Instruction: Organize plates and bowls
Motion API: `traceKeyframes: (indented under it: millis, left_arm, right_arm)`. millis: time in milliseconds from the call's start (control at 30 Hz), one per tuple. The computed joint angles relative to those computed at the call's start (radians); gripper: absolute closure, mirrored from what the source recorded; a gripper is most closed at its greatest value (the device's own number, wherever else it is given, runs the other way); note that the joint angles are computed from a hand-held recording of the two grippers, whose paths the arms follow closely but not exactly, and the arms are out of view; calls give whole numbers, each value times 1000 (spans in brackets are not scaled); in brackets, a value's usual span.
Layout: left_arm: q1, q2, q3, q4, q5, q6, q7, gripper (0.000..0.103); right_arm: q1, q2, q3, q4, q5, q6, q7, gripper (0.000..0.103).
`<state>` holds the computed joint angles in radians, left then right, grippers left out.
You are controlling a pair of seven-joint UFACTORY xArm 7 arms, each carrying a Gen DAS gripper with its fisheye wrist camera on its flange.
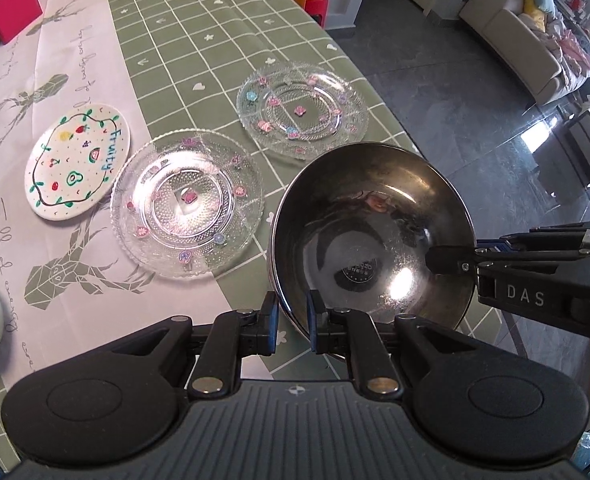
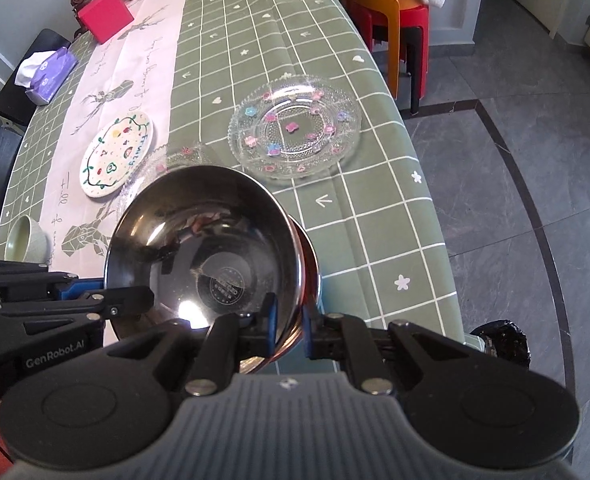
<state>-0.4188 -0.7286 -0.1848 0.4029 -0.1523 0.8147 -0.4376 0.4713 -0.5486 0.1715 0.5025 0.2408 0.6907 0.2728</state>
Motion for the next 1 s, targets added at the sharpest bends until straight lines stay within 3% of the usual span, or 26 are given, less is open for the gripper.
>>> traceKeyframes:
  millis: [633,900,1000]
  left_arm:
    - [-5,46,19,-23,-39,-56,13,84]
    - [-12,26,13,-34,-31,-60,5,84]
    - [-16,3,13,-50,-26,-73,11,83]
  right_arm:
    - [-16,53,16,6,-41,-28,6,92]
    - [-17,46,27,1,-71,-30,24,87]
    - [-25,32,42,0,-103,-30,42,75]
